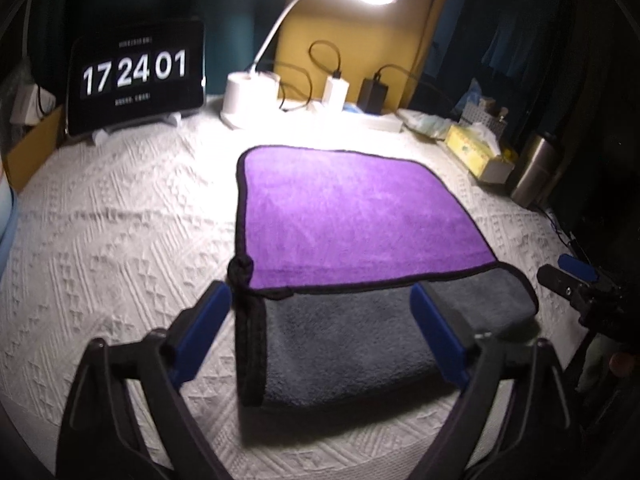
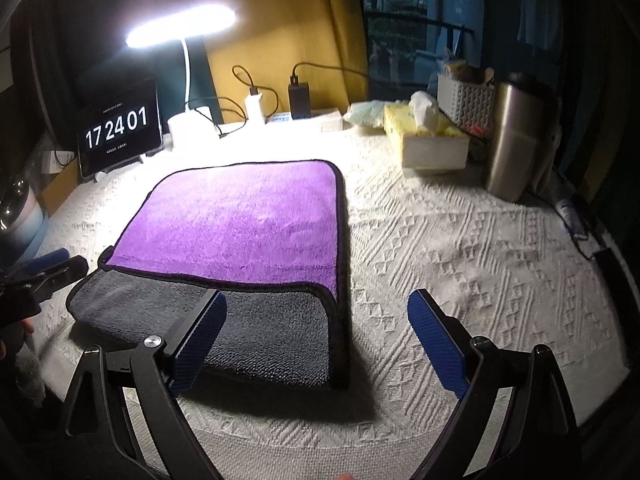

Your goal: Fold towel

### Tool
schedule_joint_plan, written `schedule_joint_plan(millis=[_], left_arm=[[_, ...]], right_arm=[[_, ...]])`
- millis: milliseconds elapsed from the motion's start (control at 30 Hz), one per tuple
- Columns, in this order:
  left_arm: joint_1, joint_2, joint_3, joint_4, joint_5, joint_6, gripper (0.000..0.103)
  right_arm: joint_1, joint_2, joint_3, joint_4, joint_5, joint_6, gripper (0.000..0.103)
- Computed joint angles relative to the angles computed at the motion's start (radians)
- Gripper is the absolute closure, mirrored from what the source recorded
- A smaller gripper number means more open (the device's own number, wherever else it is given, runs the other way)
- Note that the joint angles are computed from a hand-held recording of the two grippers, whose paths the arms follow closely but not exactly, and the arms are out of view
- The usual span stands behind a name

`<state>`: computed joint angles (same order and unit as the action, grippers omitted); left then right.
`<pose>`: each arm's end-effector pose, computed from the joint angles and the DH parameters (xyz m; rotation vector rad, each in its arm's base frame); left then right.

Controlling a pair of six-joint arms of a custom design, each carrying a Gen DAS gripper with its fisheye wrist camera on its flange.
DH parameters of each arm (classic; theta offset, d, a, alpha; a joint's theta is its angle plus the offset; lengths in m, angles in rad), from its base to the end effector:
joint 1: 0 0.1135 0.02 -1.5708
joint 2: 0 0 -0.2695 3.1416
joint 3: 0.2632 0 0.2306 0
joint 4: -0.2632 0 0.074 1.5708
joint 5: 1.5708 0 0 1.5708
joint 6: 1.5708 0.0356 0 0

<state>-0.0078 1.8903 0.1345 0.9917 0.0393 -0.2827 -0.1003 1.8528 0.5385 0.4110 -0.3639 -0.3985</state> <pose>0.2018 -0.0030 0.0637 -0.3014 2.3225 -0.1902 0.2758 -0.0150 0.0880 -0.5083 2.3525 0.2227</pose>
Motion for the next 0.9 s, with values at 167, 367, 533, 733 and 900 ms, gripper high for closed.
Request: schedule_joint_plan(millis=[167,367,533,733,900], left_arm=[[0.019,0.066,0.030,-0.015,0.024,-0.006,0.028],[0.010,0.097,0.055,-0.041,0.010,-0.003,0.043],[-0.010,0.114,0.062,-0.056,-0.048,-0.005,0.059],[-0.023,0.124,0.067,-0.066,-0.087,0.001,0.078],[-0.021,0.113,0.062,-0.064,-0.098,0.000,0.092]], right_arm=[[0.002,0.064,0.046,-0.026,-0.004,-0.005,0.019],[-0.010,0.129,0.094,-0.064,-0.039,-0.021,0.026],[-0.006,0.178,0.128,-0.092,-0.043,-0.030,0.044],[0.008,0.203,0.157,-0.117,-0.028,-0.037,0.062],[0.009,0.207,0.155,-0.099,-0.014,-0.043,0.084]])
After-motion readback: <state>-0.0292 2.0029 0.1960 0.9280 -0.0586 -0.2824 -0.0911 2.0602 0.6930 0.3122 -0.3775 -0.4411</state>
